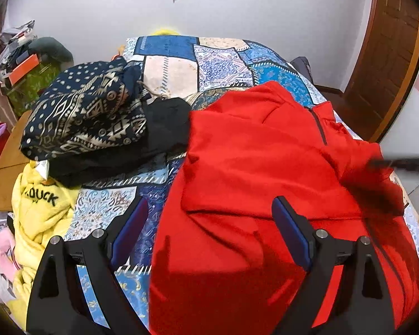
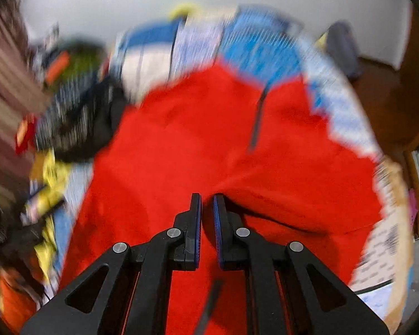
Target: Fold large clothes
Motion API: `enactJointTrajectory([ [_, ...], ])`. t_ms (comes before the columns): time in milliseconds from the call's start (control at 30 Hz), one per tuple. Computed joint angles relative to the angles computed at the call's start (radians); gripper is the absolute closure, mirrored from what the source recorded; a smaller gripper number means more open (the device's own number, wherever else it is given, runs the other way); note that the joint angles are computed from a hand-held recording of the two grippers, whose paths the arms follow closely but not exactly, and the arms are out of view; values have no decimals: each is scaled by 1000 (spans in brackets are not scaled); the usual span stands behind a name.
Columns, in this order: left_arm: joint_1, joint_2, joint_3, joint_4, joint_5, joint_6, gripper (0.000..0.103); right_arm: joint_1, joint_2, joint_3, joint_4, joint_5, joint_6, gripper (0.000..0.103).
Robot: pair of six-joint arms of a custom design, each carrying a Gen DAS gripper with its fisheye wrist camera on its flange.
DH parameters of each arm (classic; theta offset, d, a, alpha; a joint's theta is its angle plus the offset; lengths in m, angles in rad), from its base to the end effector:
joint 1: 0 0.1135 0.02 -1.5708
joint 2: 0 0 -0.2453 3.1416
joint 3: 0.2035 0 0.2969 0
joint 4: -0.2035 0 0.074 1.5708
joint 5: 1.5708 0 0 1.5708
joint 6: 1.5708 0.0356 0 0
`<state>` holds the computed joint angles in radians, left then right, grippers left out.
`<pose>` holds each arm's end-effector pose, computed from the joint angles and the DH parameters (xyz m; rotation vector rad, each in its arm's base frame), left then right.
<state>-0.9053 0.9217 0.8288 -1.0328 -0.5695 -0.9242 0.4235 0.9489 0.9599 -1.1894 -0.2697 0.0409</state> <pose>0.1457 -0.1546 0.2478 -0.1838 2.4273 -0.0019 0.1863 0.0944 0.2760 -0.6022 2.7154 0.4943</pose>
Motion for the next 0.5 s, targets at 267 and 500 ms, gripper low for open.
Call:
enactJointTrajectory([
  [267,-11,13,2,-8,18,9,13,103,28,-20,-70,114,-36,88],
  [500,-46,157,125,54,7,71,13,-43,-117,13,-148,126,-177,73],
])
